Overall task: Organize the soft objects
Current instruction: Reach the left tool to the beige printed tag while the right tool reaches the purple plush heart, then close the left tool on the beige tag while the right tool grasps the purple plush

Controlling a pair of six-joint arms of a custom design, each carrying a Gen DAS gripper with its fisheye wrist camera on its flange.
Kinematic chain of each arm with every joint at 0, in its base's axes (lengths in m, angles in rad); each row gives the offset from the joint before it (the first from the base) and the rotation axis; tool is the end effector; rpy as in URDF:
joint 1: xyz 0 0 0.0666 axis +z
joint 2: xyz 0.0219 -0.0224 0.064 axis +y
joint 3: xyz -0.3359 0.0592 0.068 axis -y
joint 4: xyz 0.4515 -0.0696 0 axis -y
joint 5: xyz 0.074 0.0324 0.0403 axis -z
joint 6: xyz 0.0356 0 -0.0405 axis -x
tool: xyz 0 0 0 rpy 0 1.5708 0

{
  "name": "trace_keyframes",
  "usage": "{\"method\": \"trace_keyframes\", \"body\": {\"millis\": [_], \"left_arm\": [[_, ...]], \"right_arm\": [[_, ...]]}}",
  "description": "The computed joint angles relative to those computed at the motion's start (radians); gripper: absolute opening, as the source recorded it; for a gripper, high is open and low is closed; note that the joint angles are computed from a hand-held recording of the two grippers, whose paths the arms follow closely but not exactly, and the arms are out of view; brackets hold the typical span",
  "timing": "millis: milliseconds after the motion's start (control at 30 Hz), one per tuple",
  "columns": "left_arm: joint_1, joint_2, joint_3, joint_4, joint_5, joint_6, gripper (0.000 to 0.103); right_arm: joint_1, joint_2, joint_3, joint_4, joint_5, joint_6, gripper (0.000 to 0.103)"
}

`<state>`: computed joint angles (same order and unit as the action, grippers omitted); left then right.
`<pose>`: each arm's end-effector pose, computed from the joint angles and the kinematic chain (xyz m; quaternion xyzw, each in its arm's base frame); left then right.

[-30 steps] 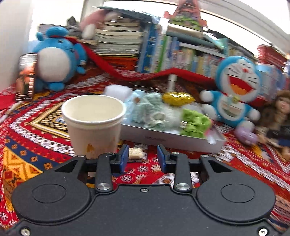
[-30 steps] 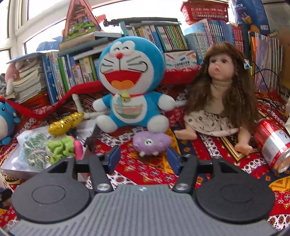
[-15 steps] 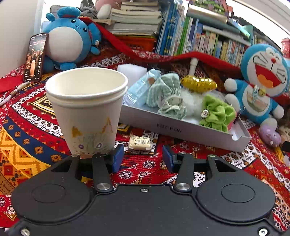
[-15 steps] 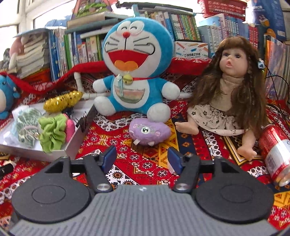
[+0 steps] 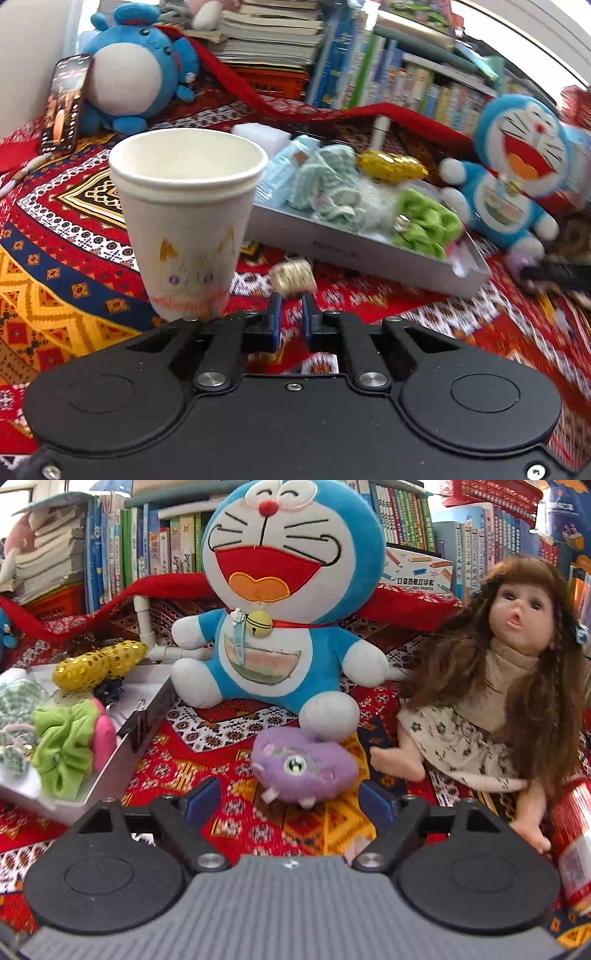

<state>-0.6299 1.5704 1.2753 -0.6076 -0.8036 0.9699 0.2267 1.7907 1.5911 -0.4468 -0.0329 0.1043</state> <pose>0.4858 -0.3229 0.2576 -0.2735 0.8353 0.0410 0.4753 0.6736 0.1562 0.2879 -0.1547 0.8815 0.0420 0.4441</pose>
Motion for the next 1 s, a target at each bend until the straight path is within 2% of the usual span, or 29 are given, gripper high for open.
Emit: {"method": "trace_keyframes", "body": {"millis": [100, 167, 267, 300, 367, 433, 500, 600, 667, 733, 767, 1000], "left_arm": [[-0.015, -0.011, -0.012, 0.011, -0.014, -0.034, 0.012], [-0.021, 0.001, 0.003, 0.009, -0.056, -0.06, 0.015], [-0.03, 0.046, 0.054, -0.024, -0.176, -0.036, 0.049], [-0.028, 0.058, 0.068, -0.026, -0.187, -0.031, 0.054], [-0.024, 0.084, 0.105, -0.065, -0.18, 0.002, 0.055], [-0.012, 0.104, 0.134, -0.094, -0.143, 0.02, 0.056], [0.002, 0.13, 0.173, -0.156, -0.107, 0.075, 0.056], [0.022, 0.151, 0.203, -0.196, -0.064, 0.125, 0.055], [0.026, 0.15, 0.198, -0.183, -0.065, 0.123, 0.053], [0.027, 0.153, 0.2, -0.186, -0.065, 0.134, 0.042], [0.027, 0.153, 0.2, -0.184, -0.066, 0.132, 0.025], [0.015, 0.112, 0.145, -0.095, -0.042, 0.057, 0.025]], "right_arm": [[0.008, 0.05, 0.064, -0.036, 0.032, 0.017, 0.092], [0.011, 0.079, 0.1, -0.051, 0.043, 0.015, 0.093], [0.012, 0.109, 0.136, -0.064, 0.05, 0.001, 0.093], [0.012, 0.116, 0.144, -0.066, 0.051, -0.004, 0.093], [0.011, 0.126, 0.154, -0.071, 0.047, -0.01, 0.093], [0.01, 0.132, 0.159, -0.073, 0.042, -0.012, 0.093], [0.007, 0.135, 0.161, -0.075, 0.035, -0.021, 0.093], [0.001, 0.146, 0.175, -0.087, 0.018, -0.032, 0.089], [0.0, 0.148, 0.179, -0.093, 0.021, -0.03, 0.077], [-0.006, 0.145, 0.176, -0.092, 0.007, -0.038, 0.073], [-0.009, 0.141, 0.172, -0.093, -0.007, -0.044, 0.072], [-0.01, 0.04, 0.06, -0.013, -0.074, -0.069, 0.072]]}}
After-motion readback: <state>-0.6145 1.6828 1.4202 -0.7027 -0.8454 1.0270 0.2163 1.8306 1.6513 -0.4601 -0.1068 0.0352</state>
